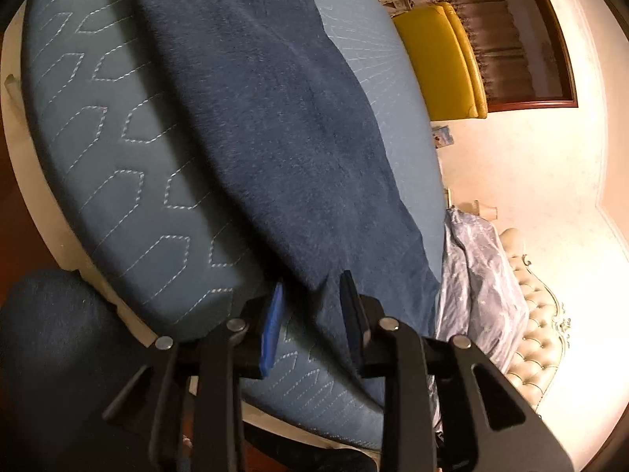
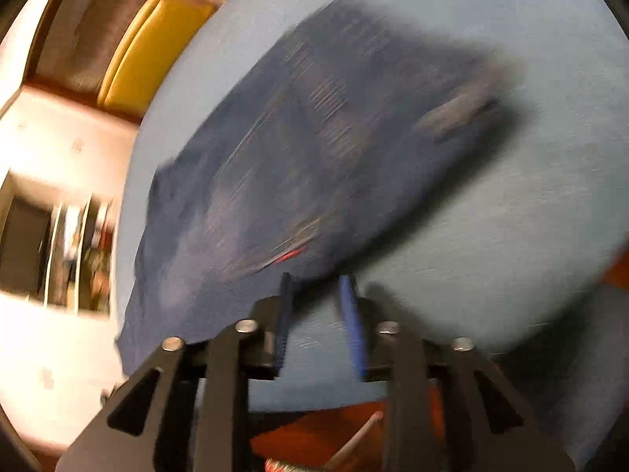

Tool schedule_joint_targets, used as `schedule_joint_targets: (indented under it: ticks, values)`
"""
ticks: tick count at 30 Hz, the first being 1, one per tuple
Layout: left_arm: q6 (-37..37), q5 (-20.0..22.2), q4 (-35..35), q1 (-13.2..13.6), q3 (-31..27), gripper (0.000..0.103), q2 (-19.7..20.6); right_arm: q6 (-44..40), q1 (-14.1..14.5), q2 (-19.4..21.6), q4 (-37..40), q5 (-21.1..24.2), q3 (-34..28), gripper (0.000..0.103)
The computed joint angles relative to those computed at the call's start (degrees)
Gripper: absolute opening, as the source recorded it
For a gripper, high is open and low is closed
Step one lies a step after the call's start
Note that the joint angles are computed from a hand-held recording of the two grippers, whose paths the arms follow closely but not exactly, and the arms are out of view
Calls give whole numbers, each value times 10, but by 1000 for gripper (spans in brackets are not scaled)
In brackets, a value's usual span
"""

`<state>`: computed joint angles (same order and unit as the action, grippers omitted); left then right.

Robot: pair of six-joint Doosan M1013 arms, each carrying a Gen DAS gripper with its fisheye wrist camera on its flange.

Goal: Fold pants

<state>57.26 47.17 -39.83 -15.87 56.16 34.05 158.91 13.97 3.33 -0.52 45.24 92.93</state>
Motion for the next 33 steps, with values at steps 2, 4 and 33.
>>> schedule_joint_targets:
  ticks: [2,4,33]
  values:
    - [-4,-5,4,1,9,33,-6,45,-17,-29,-26,-8,30,29]
    - [-8,-12,-4,0,15,34,-8,32,-35,-40,-7,-20,43,29]
    - [29,113,391,-79,-188,32,55,-247,-9,214,-246,261,-294,21]
